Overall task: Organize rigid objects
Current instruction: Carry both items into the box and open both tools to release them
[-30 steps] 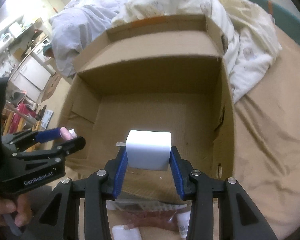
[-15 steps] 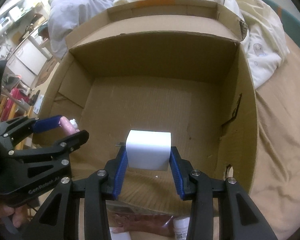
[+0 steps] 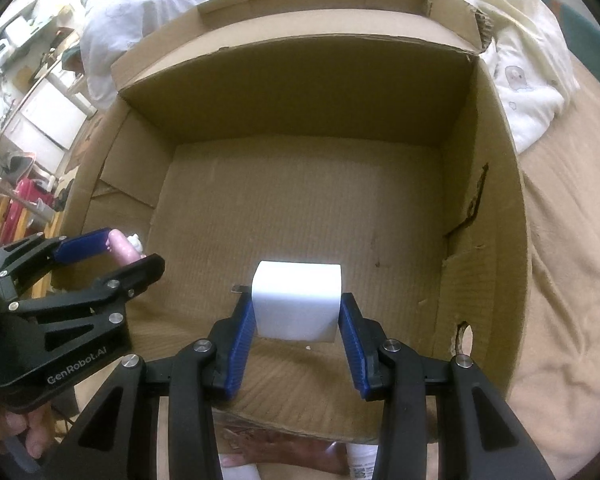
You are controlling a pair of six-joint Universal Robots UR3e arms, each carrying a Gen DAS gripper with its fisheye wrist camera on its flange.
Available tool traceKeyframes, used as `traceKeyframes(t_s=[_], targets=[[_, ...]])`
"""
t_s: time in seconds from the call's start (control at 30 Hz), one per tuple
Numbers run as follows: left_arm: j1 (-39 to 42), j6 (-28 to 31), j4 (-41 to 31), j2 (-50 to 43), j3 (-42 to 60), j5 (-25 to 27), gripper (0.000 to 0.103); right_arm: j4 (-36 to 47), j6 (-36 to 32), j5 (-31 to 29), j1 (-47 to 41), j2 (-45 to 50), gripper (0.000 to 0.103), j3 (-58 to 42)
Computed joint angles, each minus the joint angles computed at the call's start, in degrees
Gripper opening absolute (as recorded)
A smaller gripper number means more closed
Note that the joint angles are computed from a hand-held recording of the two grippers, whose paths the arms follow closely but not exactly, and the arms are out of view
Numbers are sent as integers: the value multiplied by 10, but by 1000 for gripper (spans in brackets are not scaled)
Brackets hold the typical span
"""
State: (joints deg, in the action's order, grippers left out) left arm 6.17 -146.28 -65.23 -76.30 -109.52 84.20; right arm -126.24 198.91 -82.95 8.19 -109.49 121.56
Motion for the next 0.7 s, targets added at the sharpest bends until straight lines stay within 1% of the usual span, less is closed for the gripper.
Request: traceKeyframes(t_s=[0.07,0.27,0.3,0.33,0.37,0.4,0.43,0.47,0.5,0.53,0.57,0.63,0.7], targets=[[5,4,-1,4,-3,-4,52,2,6,-10,7,1,44,-4],[12,2,-6,5,-1,-14,52,-18,6,-2,-2,-18,45,11],[10,-7,4,5,-3,-8,56,-20,5,0,-3,-20,46,12],[12,-8,0,6,-1,-11,68,-21,7,2,-4,-23,52,14],[15,-9,-8,7,3,-18,74,-21,8,5,-8,-30,59,18],[19,-6,-15,9,5,-27,78,-21,7,12,-15,-41,61,24],[22,-5,-22,11,9,-34,80,-26,8,18,-21,-43,64,24],[23,-7,-23,12,10,-36,81,-27,7,23,-27,-45,70,23],[29,-5,-31,13,13,-46,84,-31,4,27,-32,-47,72,21],[31,-5,-35,14,15,-50,87,-34,7,28,-36,-54,79,24],[33,-5,-40,14,17,-55,87,-31,7,31,-42,-62,89,25],[33,-6,-38,15,17,-56,88,-40,10,45,-54,-75,102,35],[33,-8,-40,14,19,-56,88,-48,13,51,-62,-80,103,40]])
